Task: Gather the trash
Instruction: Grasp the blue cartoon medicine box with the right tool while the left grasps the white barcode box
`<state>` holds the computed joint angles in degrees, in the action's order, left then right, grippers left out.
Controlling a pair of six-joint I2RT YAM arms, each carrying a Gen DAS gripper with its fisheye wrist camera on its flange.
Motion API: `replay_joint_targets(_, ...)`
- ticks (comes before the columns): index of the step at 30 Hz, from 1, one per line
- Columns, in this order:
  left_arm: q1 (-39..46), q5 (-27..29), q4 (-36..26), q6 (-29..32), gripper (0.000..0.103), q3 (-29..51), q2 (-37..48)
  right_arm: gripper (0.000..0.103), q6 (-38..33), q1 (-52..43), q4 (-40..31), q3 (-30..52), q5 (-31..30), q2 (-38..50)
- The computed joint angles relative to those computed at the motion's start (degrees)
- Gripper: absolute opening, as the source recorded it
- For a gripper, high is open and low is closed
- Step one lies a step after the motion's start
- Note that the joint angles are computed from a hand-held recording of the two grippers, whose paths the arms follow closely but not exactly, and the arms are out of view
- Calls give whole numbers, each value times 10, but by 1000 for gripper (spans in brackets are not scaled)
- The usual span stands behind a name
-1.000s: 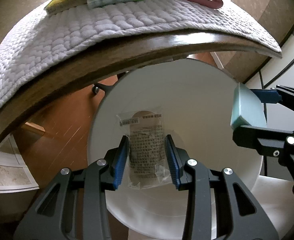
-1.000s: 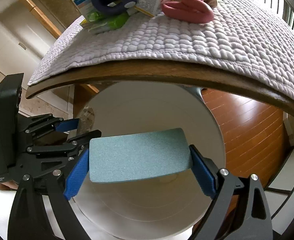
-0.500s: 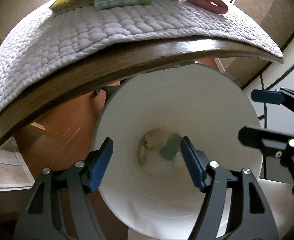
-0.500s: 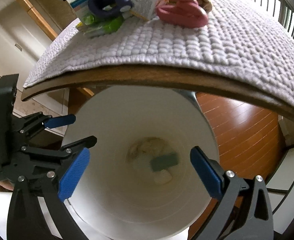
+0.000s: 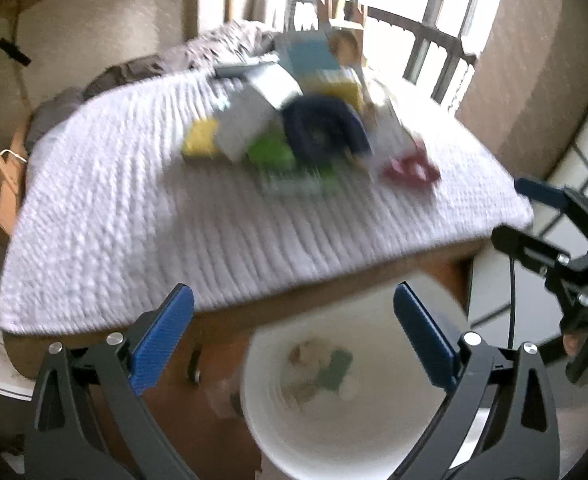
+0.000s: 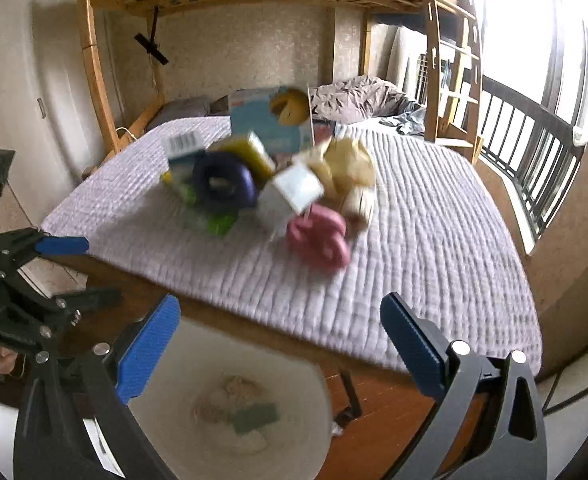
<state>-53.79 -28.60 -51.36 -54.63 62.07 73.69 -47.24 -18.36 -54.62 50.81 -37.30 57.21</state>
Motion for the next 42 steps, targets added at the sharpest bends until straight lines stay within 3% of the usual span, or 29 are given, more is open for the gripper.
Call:
replay_joint_targets(4, 41, -36, -13, 20, 101, 33, 12, 99, 78, 56, 45, 65, 0, 50)
replay_joint_targets(10, 89, -58, 22, 107, 101, 72, 58, 99, 228, 168, 125, 166, 29, 139)
replay_joint_targets(19, 139, -43, 87, 205, 100, 68, 73, 99, 299, 310, 153, 290, 175, 289)
replay_joint_targets(26, 161, -28, 130, 274, 88, 74, 97, 99, 313, 353, 170, 310, 237, 329)
replay_joint_targets(32, 182, -4, 150, 318, 69, 77, 107, 99, 311, 368, 174, 327, 263, 362)
replay_joint_targets(36, 189, 19, 160, 336, 54, 72, 103, 98, 322, 357, 169, 334, 240, 374)
replay_joint_targets(38, 189, 22, 165, 344, 50, 68, 99, 92, 323, 349, 161, 342, 221, 381)
replay_joint_targets(42, 192, 37, 172, 346, 45, 63, 89, 92, 325, 339, 160, 345, 202, 380)
